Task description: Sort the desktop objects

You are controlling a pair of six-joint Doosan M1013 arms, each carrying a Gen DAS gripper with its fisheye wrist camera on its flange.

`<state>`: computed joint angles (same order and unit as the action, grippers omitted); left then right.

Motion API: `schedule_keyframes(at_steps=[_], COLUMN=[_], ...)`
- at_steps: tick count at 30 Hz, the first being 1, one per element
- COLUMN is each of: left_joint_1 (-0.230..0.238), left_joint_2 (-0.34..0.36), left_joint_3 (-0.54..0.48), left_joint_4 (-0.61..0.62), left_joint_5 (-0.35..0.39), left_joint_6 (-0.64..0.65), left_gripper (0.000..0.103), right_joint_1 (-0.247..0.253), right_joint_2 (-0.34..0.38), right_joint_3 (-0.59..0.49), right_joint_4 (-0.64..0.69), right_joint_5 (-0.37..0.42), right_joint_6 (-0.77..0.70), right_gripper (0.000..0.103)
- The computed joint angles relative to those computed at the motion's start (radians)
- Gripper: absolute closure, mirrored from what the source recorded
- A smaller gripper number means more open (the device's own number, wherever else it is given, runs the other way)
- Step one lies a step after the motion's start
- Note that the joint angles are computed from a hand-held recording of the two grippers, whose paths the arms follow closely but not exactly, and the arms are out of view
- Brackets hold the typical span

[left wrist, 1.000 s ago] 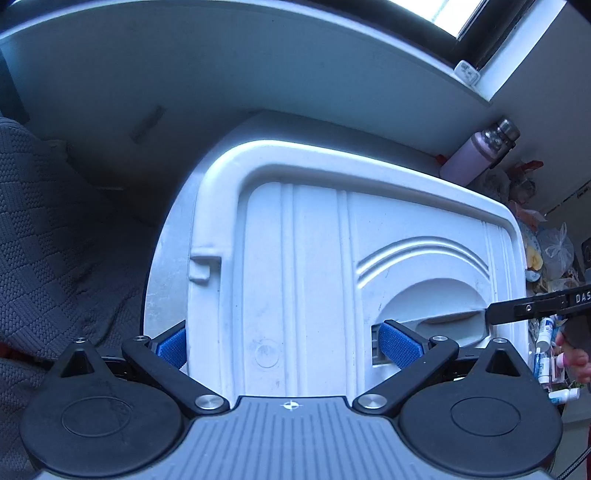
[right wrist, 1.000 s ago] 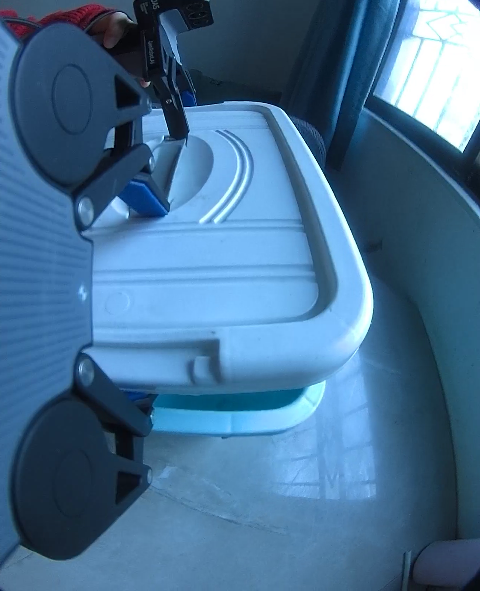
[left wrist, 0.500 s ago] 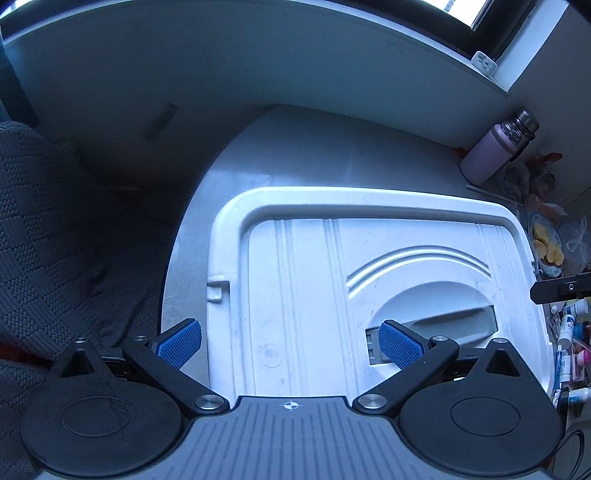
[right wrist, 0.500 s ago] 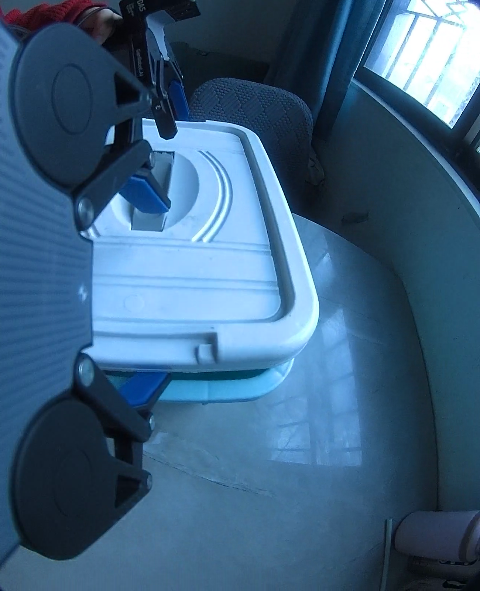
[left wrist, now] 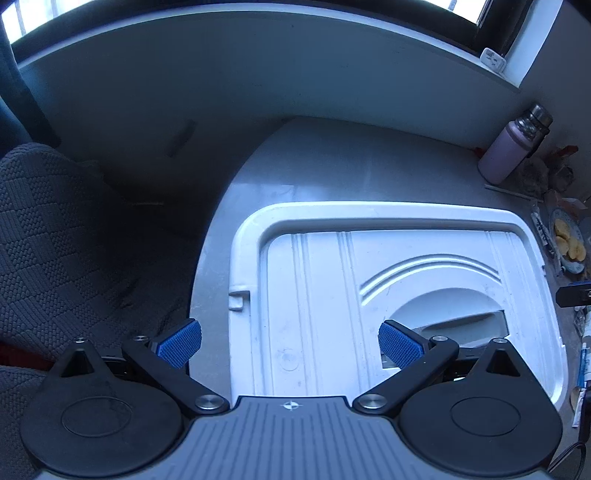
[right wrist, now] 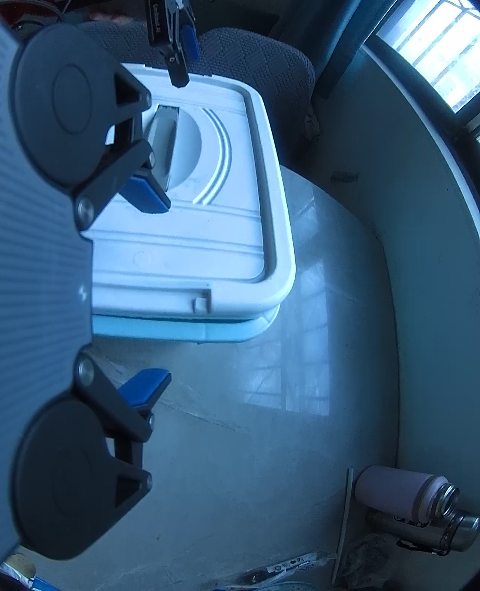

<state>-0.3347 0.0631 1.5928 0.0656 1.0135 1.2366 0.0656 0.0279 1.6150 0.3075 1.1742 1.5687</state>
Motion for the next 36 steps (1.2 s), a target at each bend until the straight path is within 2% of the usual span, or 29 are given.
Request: schedule_keyframes(at_steps=[5, 11, 14, 23, 29, 36], left_joint_1=[0.000, -0.001, 0.006, 0.016, 0.017, 0.025], left_joint_2=[0.006, 0.008, 0.007, 0.012, 0.019, 0.019], left_joint_3=[-0.015, -0.023, -0.021, -0.019, -0.015, -0.006], left_joint_4=[0.016, 0.040, 0.035, 0.022, 0.016, -0.017], left_joint_5=[0.037, 0.056, 0.059, 0.069, 0.070, 0.058], left_joint_6=[-0.046, -0.081, -0.098, -0.094, -0.085, -0.068], left_gripper=[0.000, 0.000, 0.000, 0.000, 0.000, 0.000], right_joint_1=[0.040, 0.072, 0.075, 0.091, 0.102, 0.099], right_joint_2=[-0.006, -0.003, -0.001, 0.005, 0.013, 0.016], right_joint_3=[-0.002, -0.010, -0.012, -0.018, -0.024, -0.022], right_joint_4=[-0.087, -0.138, -0.141, -0.161, -0.166, -0.157], right_joint_5=[0.001, 0.028, 0.035, 0.055, 0.070, 0.071], right_joint_6=[0.044, 0.060, 0.069, 0.075, 0.060, 0.065], right_gripper=[0.013, 0.020, 0.027, 0.035, 0.048, 0.050])
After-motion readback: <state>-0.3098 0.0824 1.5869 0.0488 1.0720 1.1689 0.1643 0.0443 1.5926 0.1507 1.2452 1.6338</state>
